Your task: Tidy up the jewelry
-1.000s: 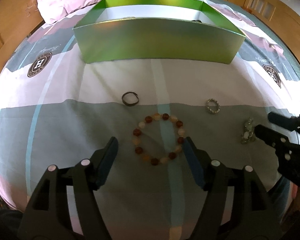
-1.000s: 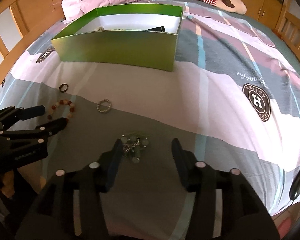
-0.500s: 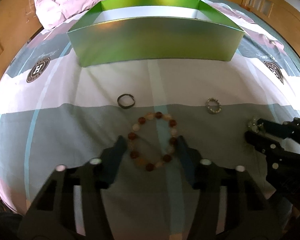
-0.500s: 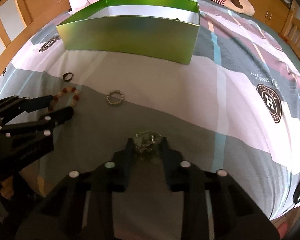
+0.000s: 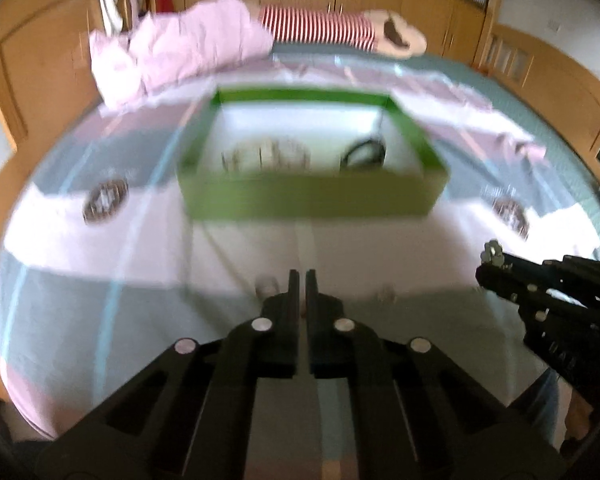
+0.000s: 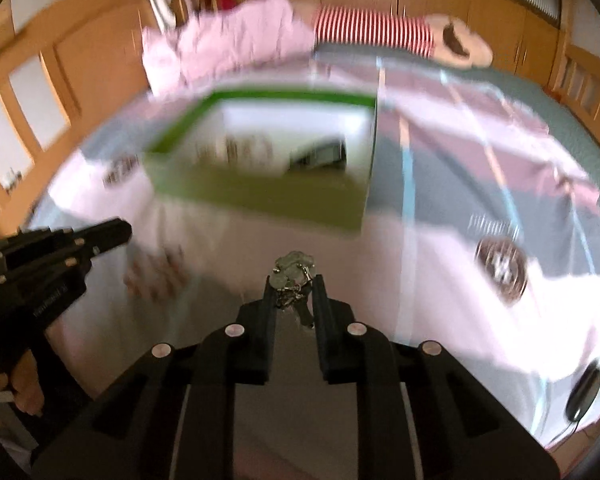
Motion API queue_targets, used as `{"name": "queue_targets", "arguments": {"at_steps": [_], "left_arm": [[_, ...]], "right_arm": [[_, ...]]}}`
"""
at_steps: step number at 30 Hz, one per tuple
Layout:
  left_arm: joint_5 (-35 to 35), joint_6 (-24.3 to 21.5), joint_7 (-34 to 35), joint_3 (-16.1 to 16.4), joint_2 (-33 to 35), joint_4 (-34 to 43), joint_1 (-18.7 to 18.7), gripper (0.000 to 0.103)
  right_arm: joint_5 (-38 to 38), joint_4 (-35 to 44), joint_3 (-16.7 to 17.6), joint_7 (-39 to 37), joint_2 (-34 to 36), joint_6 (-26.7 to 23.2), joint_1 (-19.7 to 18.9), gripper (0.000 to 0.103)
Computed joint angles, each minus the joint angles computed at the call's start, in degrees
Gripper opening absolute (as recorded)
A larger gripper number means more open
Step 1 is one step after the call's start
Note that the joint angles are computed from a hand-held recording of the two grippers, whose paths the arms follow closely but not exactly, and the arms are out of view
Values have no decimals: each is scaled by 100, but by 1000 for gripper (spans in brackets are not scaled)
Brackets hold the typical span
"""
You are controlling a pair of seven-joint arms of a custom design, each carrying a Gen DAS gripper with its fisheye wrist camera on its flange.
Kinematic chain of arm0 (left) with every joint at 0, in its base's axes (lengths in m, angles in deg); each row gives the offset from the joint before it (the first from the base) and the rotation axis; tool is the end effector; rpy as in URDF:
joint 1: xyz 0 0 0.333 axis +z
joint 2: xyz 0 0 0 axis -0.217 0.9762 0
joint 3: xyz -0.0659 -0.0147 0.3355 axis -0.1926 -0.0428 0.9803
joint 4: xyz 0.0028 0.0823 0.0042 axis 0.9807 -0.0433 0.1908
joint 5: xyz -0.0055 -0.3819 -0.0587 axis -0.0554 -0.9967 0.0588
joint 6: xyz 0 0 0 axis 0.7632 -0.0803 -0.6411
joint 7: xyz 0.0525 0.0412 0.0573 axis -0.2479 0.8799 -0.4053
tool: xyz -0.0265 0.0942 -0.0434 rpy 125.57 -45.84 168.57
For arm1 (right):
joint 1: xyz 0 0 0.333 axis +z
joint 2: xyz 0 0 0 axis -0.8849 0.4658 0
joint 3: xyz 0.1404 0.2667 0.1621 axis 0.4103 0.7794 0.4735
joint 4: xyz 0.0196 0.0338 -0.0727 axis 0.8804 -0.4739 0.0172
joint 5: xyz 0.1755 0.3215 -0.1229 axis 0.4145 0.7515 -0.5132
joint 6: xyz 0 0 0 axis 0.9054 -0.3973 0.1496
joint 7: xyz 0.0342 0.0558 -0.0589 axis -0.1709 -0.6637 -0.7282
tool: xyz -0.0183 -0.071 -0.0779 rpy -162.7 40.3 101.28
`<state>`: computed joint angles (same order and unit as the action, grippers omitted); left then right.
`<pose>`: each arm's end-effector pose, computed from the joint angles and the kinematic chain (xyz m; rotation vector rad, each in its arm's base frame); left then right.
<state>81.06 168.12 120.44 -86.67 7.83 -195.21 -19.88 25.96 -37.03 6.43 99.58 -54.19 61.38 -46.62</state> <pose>0.5459 -0.1890 0.5978 -2.0196 1.5375 -0.6227 0.6058 0.2277 0.6184 -2.1923 1.1788 -0.3403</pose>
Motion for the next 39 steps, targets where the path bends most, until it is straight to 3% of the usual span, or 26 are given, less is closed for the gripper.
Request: {"name": "queue_targets", "arguments": {"at_steps": [7,10,12,13,14,15,19,22,25,26,30,33,35,36,37,38,39], "left_arm": [[432,-41,344,181,566,1439,91,4],[173,-329,681,283,841,1999,82,4],[47,-385,674,345,773,1909,81,7],[-3,-367,693,349,662,1665,80,18],[-66,-419,726,338,586,1475,79,39],[-170,-467,742,322,489,1190,81,44],[-991,-286,878,276,308,156,132,45],[-1086,-174,741,254,362,-200,148,47],[-1121,-131,840,239,484,-186,132,70],[-1048,-204,834,233,533,-147,113,70],[-1165,-302,885,256,658,-100,88,73],[-951,-250,743,263,654,-180,42,70],[-818,-289,637,262,637,-181,15,57],[-858,-233,622,263,598,-218,20,44],[-891,-220,607,266,583,-221,26,29],[-942,-214,590,268,558,-235,36,21],[-997,-187,609,271,532,-263,49,16]], "right_arm": [[-24,1937,52,376,938,-93,67,18],[-91,2524,92,595,1229,-320,62,18],[25,2294,164,435,1089,-208,-2,18],[62,2078,186,322,979,-157,-23,18],[106,1772,203,190,839,-165,-49,18],[142,1498,201,123,726,-176,-59,18],[91,513,113,48,443,-542,-49,18],[-89,-26,25,302,363,-807,-8,18],[-317,-367,-5,428,263,-736,52,18],[-351,-394,-9,458,261,-726,57,20],[-528,-504,-24,619,209,-475,96,54],[-758,-580,-26,616,205,-296,133,55],[-834,-605,-34,633,230,-270,130,55],[-830,-593,-30,620,252,-288,121,52],[-865,-652,-27,617,242,-209,128,45],[-914,-711,-26,609,220,-108,138,40],[-939,-765,-14,543,191,-26,141,27]]}}
